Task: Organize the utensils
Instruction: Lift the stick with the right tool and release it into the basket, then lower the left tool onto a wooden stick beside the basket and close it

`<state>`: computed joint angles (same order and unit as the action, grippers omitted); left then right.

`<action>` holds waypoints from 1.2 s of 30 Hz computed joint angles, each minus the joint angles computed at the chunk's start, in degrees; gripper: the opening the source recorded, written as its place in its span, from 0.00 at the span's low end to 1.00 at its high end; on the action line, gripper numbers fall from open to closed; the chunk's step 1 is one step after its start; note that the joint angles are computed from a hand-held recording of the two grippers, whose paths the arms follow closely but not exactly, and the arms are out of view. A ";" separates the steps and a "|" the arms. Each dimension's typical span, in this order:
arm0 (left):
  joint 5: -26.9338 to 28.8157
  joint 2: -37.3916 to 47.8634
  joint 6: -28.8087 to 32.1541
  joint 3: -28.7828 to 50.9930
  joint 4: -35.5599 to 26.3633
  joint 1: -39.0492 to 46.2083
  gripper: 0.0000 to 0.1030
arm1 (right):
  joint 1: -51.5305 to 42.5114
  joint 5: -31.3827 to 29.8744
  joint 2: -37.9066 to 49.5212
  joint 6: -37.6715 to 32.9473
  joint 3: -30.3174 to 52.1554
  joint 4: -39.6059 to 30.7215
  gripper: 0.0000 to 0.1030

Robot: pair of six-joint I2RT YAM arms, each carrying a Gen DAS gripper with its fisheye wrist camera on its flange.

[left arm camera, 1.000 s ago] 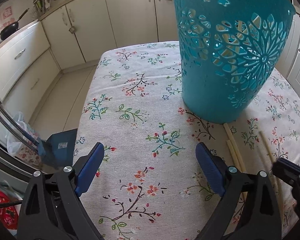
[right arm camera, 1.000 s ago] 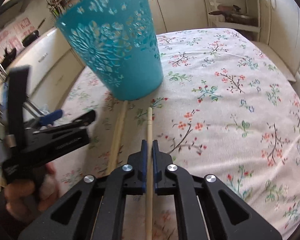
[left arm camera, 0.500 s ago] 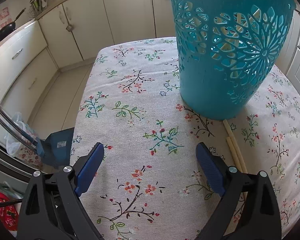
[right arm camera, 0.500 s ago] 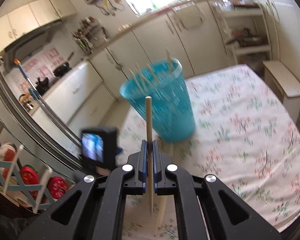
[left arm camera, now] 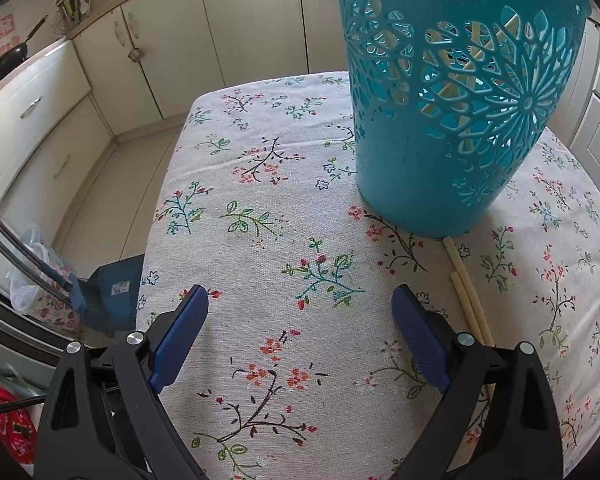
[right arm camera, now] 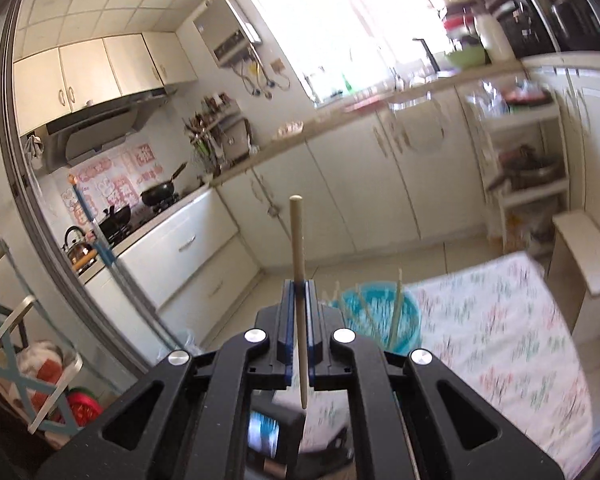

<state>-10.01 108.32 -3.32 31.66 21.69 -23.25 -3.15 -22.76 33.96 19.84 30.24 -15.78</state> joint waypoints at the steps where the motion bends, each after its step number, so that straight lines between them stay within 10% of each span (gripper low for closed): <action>1: 0.04 -0.02 0.01 -0.03 0.03 -0.04 0.87 | 0.33 1.08 1.61 -0.08 0.79 1.45 0.05; 18: 0.57 -0.24 0.31 0.25 -0.59 -0.11 0.87 | 10.62 19.18 34.80 -4.25 2.28 17.22 0.06; 23: 0.59 -0.19 0.30 0.28 -0.58 -0.04 0.87 | 12.18 22.56 29.48 -3.18 -0.49 17.12 0.28; 31: 0.59 -0.09 0.21 0.25 -0.38 0.04 0.87 | 21.40 32.87 6.42 0.18 -10.42 8.61 0.28; 36: -0.68 -1.31 -1.91 -2.36 3.37 0.74 0.87 | 26.90 32.07 12.13 4.78 -18.33 8.84 0.27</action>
<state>-10.68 107.01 -5.23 29.30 25.06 -22.51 23.75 9.31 46.09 24.63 11.91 -6.95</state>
